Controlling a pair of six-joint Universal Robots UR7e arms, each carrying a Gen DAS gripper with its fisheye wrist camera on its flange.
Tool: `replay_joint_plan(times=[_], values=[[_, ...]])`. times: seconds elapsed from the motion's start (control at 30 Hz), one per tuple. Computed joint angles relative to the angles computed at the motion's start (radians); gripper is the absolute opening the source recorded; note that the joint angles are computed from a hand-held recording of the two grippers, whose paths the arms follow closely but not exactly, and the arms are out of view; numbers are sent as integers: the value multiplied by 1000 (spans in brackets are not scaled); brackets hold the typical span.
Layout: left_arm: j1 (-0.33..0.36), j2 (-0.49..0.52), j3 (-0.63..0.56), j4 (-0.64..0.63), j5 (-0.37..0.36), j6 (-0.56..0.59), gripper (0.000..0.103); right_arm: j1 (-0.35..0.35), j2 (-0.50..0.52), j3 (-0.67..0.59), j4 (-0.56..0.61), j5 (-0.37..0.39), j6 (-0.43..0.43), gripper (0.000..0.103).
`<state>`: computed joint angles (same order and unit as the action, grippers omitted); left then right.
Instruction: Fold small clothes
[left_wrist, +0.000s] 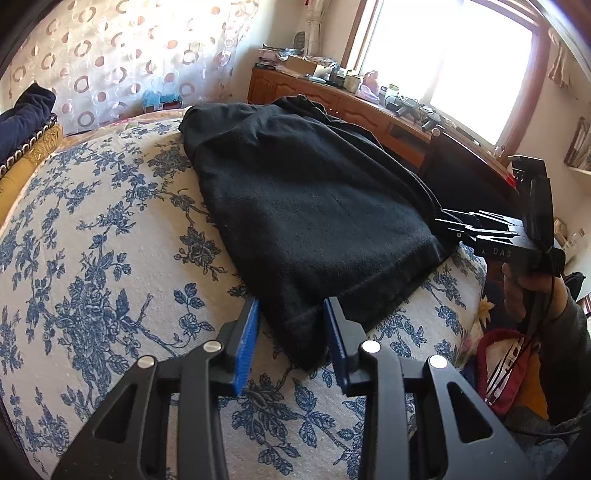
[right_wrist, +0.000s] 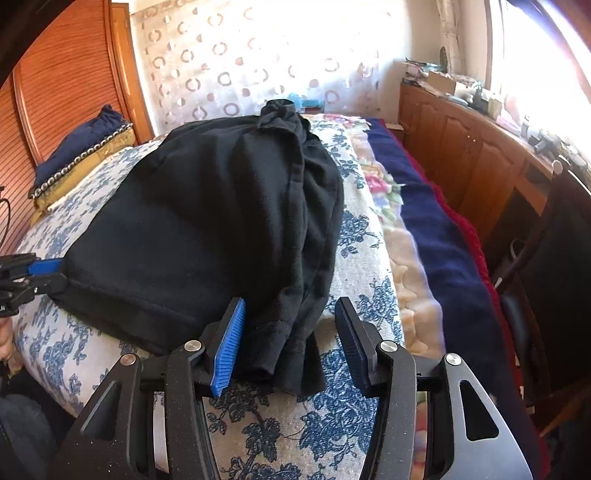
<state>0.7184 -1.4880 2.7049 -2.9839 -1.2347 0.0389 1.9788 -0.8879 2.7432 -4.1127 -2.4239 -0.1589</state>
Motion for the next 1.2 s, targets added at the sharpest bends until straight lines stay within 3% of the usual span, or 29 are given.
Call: replay_joint_plan(times=[0.03,0.07,0.1,0.13,0.33,0.47,0.57,0.7,0.9,1.2], values=[[7,4,-6,10,-20,10,14,3,-2,0,10,5,-2,39],[3,7,-2,-4,-20,11,6,3,-8,1,22,22,-5,25],[-2,12,1,-20,-16,14,3,7,-17,1,43,33,-4,12],[-11,6,5,-23,-14,14,1,11,-23,-1,58,36,-3,8],[-93,-172,26,3,-46,3,0,48,-95,22,32,97,10,5],[-165,-331,14,92,-34,-31,0,168,-147,5,30,42,9,5],[-207,-432,1,160,-20,-48,0,261,-188,-20,102,-8,15,5],[-195,-434,-11,195,-5,-43,0,304,-205,-40,184,-36,35,5],[-182,-386,1,182,5,-57,0,259,-189,-17,147,-12,58,5],[-157,-325,-4,138,17,-41,0,227,-190,-21,109,16,28,5]])
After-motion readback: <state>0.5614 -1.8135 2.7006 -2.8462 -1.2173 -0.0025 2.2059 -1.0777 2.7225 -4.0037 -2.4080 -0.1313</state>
